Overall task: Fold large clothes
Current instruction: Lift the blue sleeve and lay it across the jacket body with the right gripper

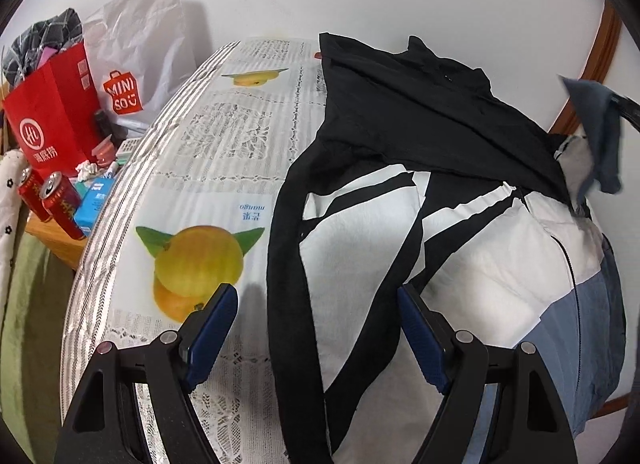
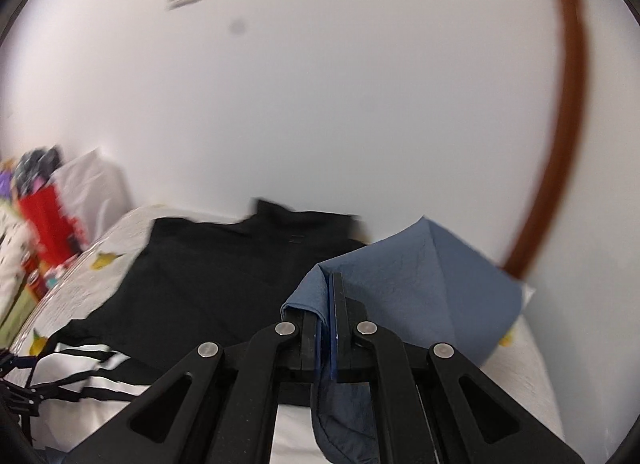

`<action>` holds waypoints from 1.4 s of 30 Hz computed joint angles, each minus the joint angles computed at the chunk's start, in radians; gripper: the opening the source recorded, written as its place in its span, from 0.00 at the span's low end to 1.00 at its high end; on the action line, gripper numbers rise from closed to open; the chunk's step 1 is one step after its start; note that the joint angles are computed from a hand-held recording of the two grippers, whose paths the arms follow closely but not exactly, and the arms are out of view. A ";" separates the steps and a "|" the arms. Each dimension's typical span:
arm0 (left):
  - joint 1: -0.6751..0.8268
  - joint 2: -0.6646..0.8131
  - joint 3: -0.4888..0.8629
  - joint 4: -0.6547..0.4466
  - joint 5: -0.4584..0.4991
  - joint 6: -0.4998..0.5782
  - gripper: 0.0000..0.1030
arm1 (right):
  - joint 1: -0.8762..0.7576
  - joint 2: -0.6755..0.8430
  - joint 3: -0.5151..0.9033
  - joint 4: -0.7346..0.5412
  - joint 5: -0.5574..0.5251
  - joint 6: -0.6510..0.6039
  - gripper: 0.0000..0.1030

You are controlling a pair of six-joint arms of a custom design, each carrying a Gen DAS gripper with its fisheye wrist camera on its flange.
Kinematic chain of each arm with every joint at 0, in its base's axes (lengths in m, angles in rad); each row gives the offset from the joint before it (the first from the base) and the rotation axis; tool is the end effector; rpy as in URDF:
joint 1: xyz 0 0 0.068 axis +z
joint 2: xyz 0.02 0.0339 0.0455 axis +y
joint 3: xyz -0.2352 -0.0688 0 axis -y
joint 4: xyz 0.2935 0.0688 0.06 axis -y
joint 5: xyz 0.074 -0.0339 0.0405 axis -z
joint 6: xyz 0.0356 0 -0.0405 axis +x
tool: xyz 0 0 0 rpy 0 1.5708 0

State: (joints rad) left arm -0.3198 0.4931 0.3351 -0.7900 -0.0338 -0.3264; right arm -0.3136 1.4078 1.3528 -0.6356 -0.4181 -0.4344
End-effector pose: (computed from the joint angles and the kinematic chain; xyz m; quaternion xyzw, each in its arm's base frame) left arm 0.1675 -0.0542 0.1489 -0.0083 0.9517 -0.0820 0.2956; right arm 0.3472 -0.0974 0.3215 -0.1417 0.8781 0.0225 0.4565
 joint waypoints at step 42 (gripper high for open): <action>-0.643 0.646 0.589 0.094 -0.351 -0.175 0.77 | -0.627 0.238 0.252 -0.429 -0.146 -0.377 0.68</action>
